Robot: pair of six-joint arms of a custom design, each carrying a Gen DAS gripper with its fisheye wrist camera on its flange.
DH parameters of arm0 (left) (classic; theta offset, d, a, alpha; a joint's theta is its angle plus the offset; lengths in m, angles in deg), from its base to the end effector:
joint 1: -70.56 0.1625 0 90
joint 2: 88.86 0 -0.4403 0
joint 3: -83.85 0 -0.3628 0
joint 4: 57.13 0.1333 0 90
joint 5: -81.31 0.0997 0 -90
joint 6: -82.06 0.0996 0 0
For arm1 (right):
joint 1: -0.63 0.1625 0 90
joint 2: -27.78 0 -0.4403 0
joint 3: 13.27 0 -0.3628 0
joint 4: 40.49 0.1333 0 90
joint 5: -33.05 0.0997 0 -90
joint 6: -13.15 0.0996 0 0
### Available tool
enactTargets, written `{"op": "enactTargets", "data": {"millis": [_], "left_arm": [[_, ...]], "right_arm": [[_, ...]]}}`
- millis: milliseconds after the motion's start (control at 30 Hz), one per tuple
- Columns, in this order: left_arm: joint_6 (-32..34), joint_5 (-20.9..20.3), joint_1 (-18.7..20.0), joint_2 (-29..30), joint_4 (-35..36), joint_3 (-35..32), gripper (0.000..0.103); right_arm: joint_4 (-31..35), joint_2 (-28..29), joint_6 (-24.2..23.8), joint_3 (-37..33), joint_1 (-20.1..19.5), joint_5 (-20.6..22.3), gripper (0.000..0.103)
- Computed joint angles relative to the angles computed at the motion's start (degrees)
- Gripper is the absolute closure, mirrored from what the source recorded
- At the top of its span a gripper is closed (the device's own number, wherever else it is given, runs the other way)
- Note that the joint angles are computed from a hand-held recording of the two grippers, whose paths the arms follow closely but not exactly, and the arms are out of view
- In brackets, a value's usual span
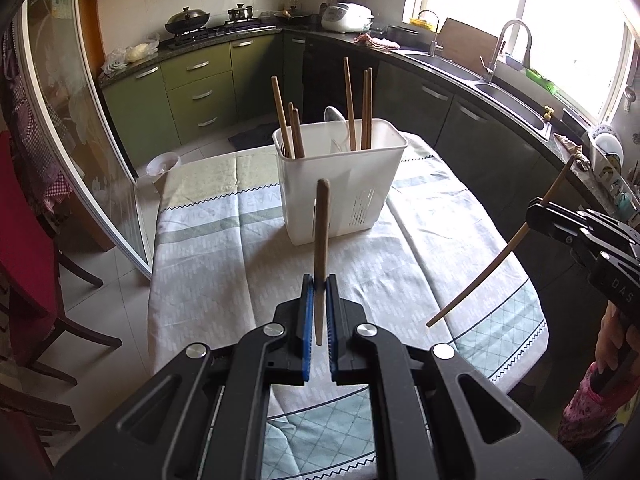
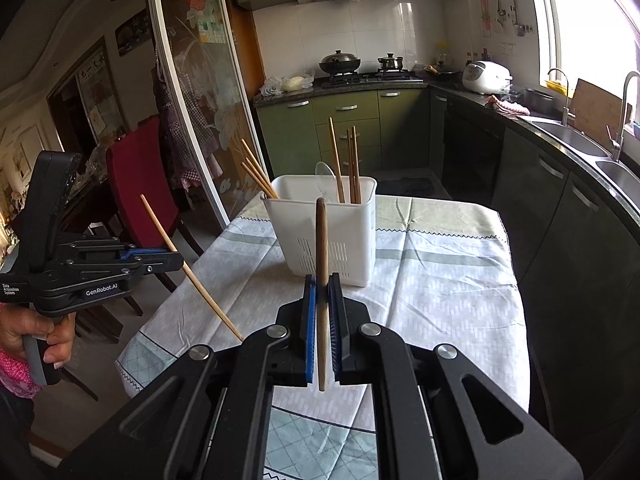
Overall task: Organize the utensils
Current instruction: 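Lift both held chopsticks upright toward the white holder, then lower both chopsticks into the white holder and open both grippers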
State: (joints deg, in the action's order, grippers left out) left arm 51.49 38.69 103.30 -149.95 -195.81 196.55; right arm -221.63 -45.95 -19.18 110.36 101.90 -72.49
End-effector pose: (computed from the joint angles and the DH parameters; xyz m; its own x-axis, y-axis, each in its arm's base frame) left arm -0.3377 -0.4627 0.1911 -0.7153 0.2332 -0.6588 0.5531 0.7651 -0.3298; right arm 0.2014 -0.4649 0.3012 -0.7490 -0.4071 0.5228 -0.6479 0.6151 -0.4493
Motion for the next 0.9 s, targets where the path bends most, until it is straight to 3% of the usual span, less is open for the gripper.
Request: {"op": "enactTargets", "data": {"millis": [267, 500, 767, 900], "left_arm": [[3.0, 0.9, -1.9, -0.6, -1.1, -3.6, 0.097], [11.6, 4.4, -3.4, 2.1, -9.4, -10.0, 0.097], [21.3, 8.2, -1.4, 9.7, -18.5, -19.9, 0.097], [21.7, 7.7, 1.4, 13.2, -18.4, -23.3, 0.097]], "right_arm": [[0.8, -2.4, -1.0, -2.0, 3.2, -0.4, 0.096], [0.6, -3.5, -1.9, -2.9, 4.7, -1.1, 0.096], [2.0, -4.4, -1.4, -3.2, 3.1, -1.0, 0.096], [2.5, -4.9, -1.2, -3.3, 1.9, -0.6, 0.096]]}}
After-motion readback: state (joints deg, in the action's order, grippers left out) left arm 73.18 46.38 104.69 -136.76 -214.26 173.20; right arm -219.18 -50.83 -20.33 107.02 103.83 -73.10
